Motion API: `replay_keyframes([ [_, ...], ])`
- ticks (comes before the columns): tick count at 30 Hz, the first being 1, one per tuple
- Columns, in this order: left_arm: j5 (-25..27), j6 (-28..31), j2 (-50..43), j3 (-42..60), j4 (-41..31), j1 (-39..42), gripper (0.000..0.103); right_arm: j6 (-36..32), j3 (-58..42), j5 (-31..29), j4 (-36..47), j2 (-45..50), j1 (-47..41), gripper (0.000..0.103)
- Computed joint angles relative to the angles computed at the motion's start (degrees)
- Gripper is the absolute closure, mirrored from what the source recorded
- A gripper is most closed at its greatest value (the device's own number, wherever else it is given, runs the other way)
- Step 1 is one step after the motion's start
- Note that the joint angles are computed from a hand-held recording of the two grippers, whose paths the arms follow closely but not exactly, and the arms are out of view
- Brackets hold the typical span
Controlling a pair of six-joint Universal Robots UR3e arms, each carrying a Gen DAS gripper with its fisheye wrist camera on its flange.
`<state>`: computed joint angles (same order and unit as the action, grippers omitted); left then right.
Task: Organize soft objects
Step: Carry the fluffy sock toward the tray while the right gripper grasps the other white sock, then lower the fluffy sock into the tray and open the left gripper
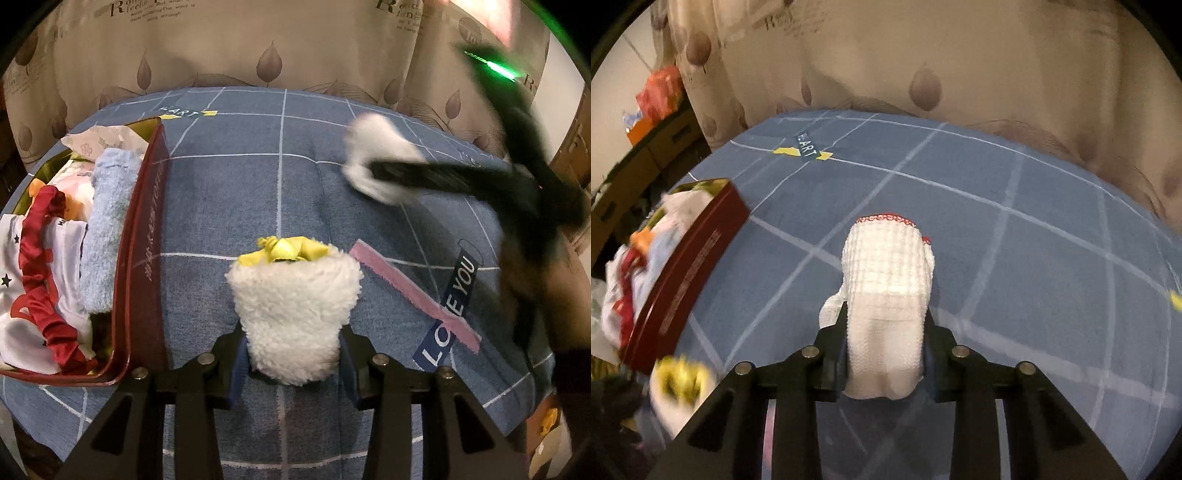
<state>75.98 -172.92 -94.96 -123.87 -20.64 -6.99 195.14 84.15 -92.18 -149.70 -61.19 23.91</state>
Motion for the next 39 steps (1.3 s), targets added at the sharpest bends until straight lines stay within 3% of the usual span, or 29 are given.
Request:
replay_keyframes([
  [5, 1.19, -0.65, 1.57, -2.46, 2.11, -1.40, 0.061, 7.28, 23.08, -5.88, -10.40, -13.98, 1.17, 0.074],
  [8, 1.40, -0.88, 3.44, -3.59, 2.18, -1.93, 0.061, 11.87, 33.02, -5.90, -15.89, -18.29, -0.46, 0.074],
  [17, -0.76, 0.93, 13.98, -4.48, -2.76, 0.43, 0.061, 13.51, 34.56, -7.41, -17.56, -18.71, -0.31, 0.073],
  [25, -9.79, 7.92, 24.53, 2.60, -21.69, 18.27, 0.061, 13.58, 34.25, -8.53, -16.44, -19.10, 0.41, 0.073],
  [31, -7.41, 13.89, 18.61, 10.95, -22.98, 27.95, 0.061, 13.51, 34.42, -8.27, -16.55, -19.18, 0.20, 0.072],
  [39, -1.30, 17.67, -1.13, 23.81, -19.97, 28.82, 0.061, 13.02, 34.61, -8.01, -16.34, -19.34, -0.24, 0.070],
])
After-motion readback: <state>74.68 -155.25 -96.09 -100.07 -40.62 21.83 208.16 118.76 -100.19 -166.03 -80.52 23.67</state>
